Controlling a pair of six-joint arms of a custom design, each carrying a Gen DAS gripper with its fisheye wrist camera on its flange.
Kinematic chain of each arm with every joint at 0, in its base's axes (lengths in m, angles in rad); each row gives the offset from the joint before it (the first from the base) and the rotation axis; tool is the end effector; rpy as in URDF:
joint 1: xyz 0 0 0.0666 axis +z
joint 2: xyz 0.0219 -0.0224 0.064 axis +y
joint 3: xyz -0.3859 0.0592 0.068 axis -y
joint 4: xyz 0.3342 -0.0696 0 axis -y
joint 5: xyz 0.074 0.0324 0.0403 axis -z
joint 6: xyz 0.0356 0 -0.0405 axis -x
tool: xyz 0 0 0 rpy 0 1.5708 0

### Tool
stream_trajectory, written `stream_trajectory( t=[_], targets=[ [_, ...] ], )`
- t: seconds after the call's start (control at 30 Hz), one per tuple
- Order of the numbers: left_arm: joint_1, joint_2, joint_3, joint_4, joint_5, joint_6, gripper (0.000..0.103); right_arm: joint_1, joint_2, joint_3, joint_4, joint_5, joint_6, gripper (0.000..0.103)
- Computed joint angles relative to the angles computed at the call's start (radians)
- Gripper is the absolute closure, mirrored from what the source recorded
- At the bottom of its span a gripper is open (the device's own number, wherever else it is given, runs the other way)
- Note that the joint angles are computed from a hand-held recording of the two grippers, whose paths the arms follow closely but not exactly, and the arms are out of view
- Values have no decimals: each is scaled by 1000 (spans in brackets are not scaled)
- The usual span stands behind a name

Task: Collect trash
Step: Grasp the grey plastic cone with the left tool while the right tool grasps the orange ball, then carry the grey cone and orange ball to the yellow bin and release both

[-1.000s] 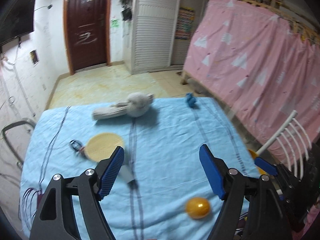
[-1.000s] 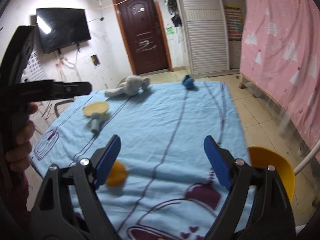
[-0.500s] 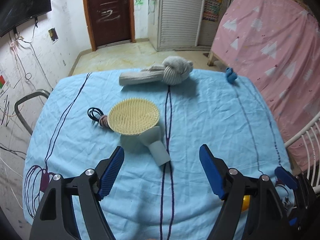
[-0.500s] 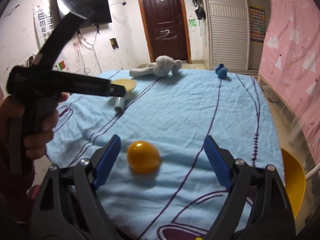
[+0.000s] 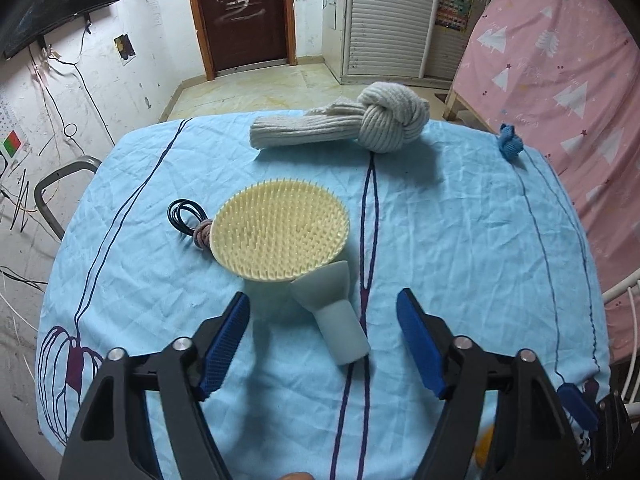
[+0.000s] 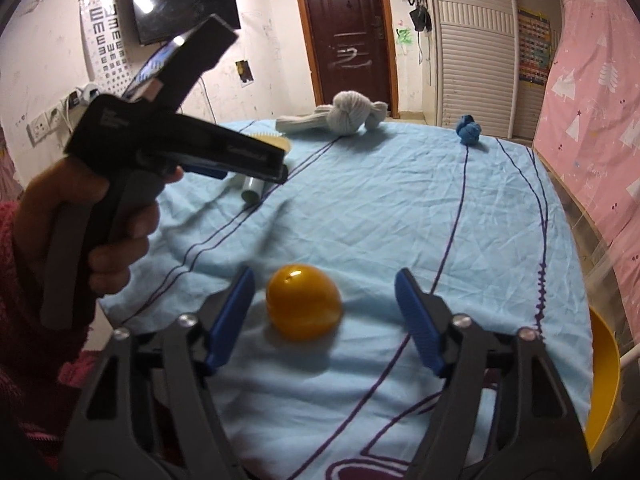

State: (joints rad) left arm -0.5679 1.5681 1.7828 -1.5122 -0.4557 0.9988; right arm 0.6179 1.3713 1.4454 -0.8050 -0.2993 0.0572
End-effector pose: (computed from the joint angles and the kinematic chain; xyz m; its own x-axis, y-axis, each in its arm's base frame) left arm 0.3823 -0.2258 0.4858 -0.7613 -0.4099 -0.5024 -0.4753 0.8798 0.0024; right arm 0.3411 0.2548 0.4748 -0.5013 -0.4233 -0.7546 -0.7624 0.6285 0.1539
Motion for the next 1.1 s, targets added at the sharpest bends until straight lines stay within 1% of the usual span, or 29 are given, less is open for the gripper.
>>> stream_trajectory(
  t=[0.03,0.1,0.17,0.3,0.37,0.4,0.43,0.47,0.5,0.53,0.7,0.8,1.1],
  targets=[
    [2,2,-1,3,6,-3,44,3,1,-1,-1,6,6,38],
    [4,5,-5,9,17,-10,46,10,4,-1,-4,14,15,40],
    [6,5,-12,23,27,-19,46,18,4,-1,-7,26,25,42],
    [5,10,-11,30,18,-32,47,29,6,2,-13,49,39,43],
    [4,11,-12,33,10,-39,53,33,10,5,-18,57,44,46],
    [2,11,-11,32,2,-42,60,35,13,7,-21,64,45,48],
    [1,10,-12,32,-4,-46,68,37,17,9,-26,68,46,52],
    [-2,10,-12,33,-7,-47,73,38,19,11,-30,71,50,55],
    [-4,8,-14,37,-6,-51,76,41,21,10,-31,74,55,59],
    [-5,3,-20,51,0,-60,78,45,22,9,-31,76,63,63],
    [-22,-24,-49,120,22,-86,80,50,14,3,-19,93,61,64],
    [-39,-38,-45,134,12,-93,80,36,4,4,-9,84,54,64],
    [-87,-36,40,107,-43,-111,80,-35,-28,11,25,85,16,64]
  ],
)
